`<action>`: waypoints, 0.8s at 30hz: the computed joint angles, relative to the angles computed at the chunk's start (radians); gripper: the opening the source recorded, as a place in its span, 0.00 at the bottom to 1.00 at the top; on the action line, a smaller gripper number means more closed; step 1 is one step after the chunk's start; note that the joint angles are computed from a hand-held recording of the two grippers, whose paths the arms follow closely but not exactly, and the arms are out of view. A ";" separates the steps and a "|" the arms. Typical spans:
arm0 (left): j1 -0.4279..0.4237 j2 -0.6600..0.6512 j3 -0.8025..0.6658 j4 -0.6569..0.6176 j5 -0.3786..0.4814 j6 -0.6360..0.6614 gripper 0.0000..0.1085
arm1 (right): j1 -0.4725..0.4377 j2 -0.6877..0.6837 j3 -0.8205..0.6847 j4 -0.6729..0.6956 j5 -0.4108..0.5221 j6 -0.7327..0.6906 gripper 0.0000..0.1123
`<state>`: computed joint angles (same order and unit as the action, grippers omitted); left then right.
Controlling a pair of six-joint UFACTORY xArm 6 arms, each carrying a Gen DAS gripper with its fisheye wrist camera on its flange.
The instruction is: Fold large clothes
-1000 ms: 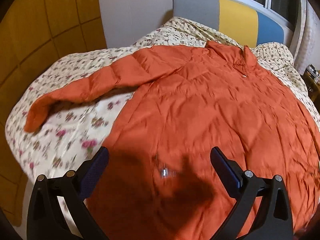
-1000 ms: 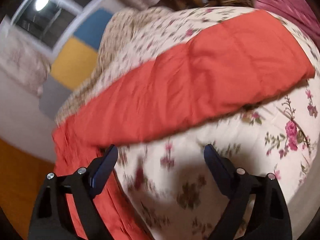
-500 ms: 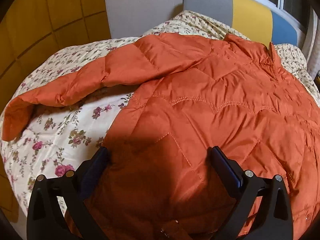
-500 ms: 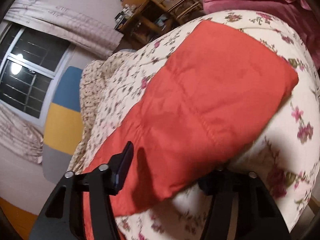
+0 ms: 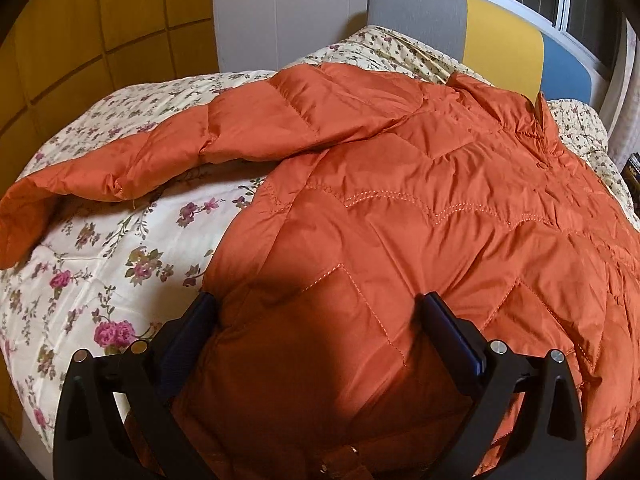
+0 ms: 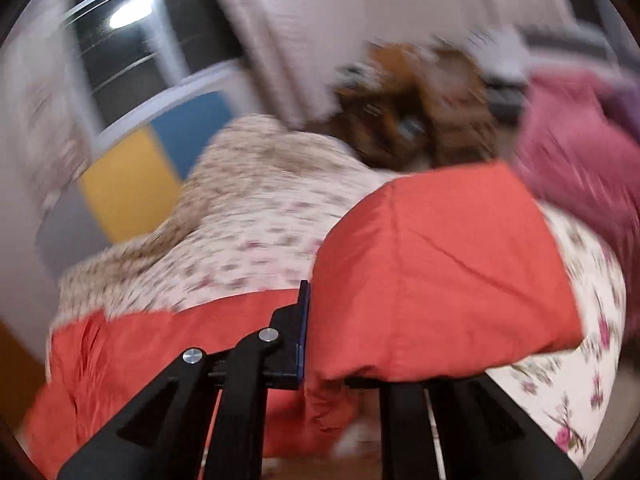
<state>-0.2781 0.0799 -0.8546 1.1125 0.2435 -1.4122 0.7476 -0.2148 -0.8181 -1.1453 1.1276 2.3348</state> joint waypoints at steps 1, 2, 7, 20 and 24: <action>0.001 -0.002 0.003 0.010 -0.001 -0.009 0.92 | 0.002 0.038 -0.041 -0.017 -0.003 -0.042 0.11; 0.003 -0.005 0.005 0.015 -0.002 -0.013 0.92 | 0.016 0.089 -0.100 -0.036 0.000 -0.105 0.11; 0.007 -0.011 0.013 0.028 -0.009 -0.024 0.92 | 0.064 0.324 -0.361 -0.136 -0.013 -0.363 0.09; 0.009 -0.012 0.014 0.044 -0.012 -0.041 0.92 | 0.053 0.796 -0.904 -0.164 -0.376 -0.761 0.07; 0.009 -0.011 0.013 0.052 -0.010 -0.047 0.92 | 0.039 0.925 -1.066 -0.085 -0.463 -0.901 0.07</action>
<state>-0.2687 0.0684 -0.8415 1.1643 0.2334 -1.4589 0.7865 0.7100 -1.8837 -1.2299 0.6641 1.4343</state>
